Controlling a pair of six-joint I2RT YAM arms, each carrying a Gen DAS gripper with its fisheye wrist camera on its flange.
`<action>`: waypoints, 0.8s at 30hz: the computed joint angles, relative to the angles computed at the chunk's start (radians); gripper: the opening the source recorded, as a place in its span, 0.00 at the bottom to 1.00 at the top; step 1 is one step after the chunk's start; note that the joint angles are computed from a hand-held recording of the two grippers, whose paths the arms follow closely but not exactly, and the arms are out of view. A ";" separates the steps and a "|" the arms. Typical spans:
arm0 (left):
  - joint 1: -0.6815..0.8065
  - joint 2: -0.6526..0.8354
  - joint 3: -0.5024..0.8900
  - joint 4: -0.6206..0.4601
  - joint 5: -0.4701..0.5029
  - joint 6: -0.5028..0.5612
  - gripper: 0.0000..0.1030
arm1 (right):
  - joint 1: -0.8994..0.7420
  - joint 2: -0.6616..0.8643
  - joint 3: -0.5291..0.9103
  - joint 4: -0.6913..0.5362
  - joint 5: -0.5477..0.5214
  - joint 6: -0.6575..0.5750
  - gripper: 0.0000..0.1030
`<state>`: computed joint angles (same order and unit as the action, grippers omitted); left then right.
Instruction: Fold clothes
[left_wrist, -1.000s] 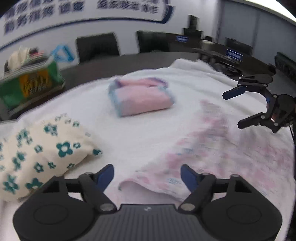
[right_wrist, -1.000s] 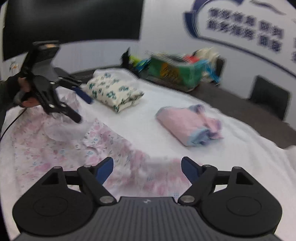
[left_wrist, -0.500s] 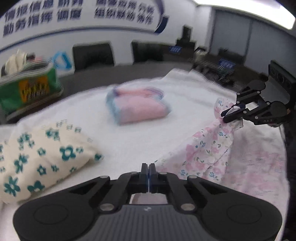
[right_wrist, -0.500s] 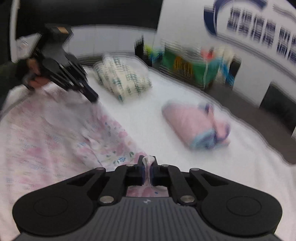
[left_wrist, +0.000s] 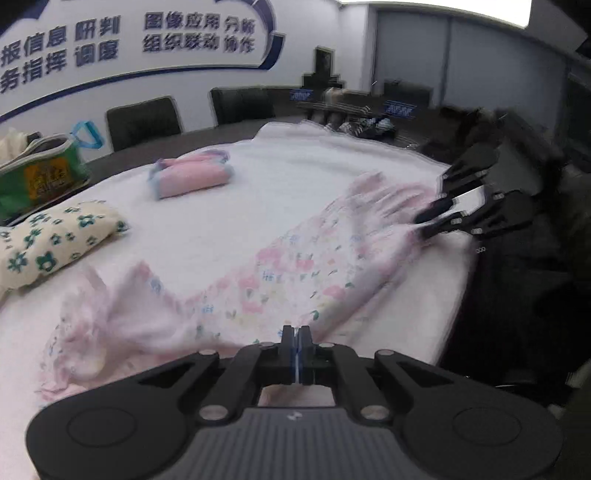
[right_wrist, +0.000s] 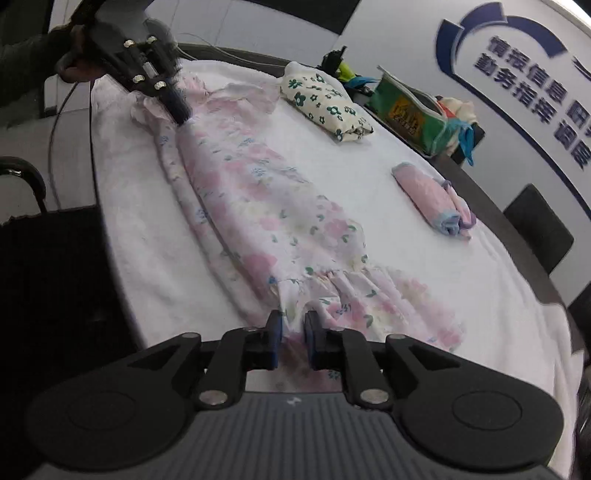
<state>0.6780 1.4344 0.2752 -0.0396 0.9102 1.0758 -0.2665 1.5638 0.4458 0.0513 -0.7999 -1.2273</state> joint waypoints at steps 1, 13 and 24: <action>0.020 -0.034 0.004 -0.045 0.049 0.027 0.13 | -0.029 0.017 0.002 -0.012 -0.052 0.006 0.13; -0.363 0.342 -0.125 0.854 -0.405 -0.555 0.31 | -0.083 0.340 0.082 0.267 -0.019 0.290 0.44; 0.370 -0.079 -0.058 0.117 -0.034 -0.239 0.51 | 0.162 0.067 -0.106 0.726 -0.015 0.930 0.57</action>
